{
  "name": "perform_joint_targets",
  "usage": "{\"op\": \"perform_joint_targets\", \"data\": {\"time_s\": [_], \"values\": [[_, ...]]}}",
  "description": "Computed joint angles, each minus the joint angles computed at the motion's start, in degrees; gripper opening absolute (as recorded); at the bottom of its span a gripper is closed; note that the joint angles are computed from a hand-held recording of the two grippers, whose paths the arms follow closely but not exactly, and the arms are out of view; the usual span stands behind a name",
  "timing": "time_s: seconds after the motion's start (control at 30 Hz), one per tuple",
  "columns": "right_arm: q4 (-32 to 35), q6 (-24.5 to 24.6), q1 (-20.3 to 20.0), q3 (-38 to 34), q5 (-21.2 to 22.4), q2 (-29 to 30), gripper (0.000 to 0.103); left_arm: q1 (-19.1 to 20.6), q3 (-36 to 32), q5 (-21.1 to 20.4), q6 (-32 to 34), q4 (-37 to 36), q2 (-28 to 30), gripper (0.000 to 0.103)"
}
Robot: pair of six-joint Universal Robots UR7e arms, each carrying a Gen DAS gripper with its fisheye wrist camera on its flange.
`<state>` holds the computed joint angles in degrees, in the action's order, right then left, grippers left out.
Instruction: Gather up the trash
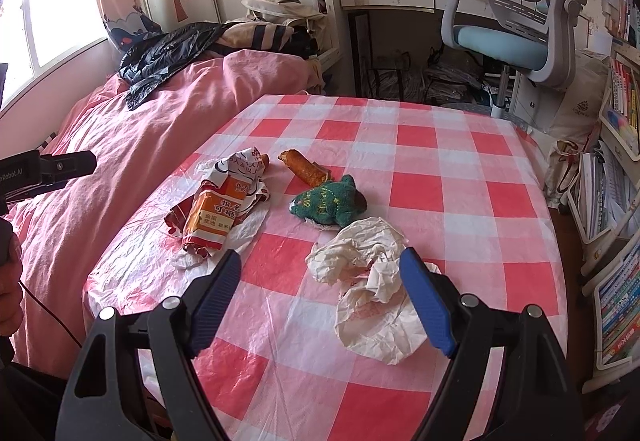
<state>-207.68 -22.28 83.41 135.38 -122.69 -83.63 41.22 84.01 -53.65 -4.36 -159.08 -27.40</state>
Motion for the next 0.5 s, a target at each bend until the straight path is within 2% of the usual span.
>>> {"op": "perform_joint_targets", "data": {"time_s": [0.5], "values": [[-0.43, -0.19, 0.05, -0.02, -0.06, 0.64, 0.078, -0.09, 0.05, 0.03, -0.29, 0.05, 0.12, 0.096]]}}
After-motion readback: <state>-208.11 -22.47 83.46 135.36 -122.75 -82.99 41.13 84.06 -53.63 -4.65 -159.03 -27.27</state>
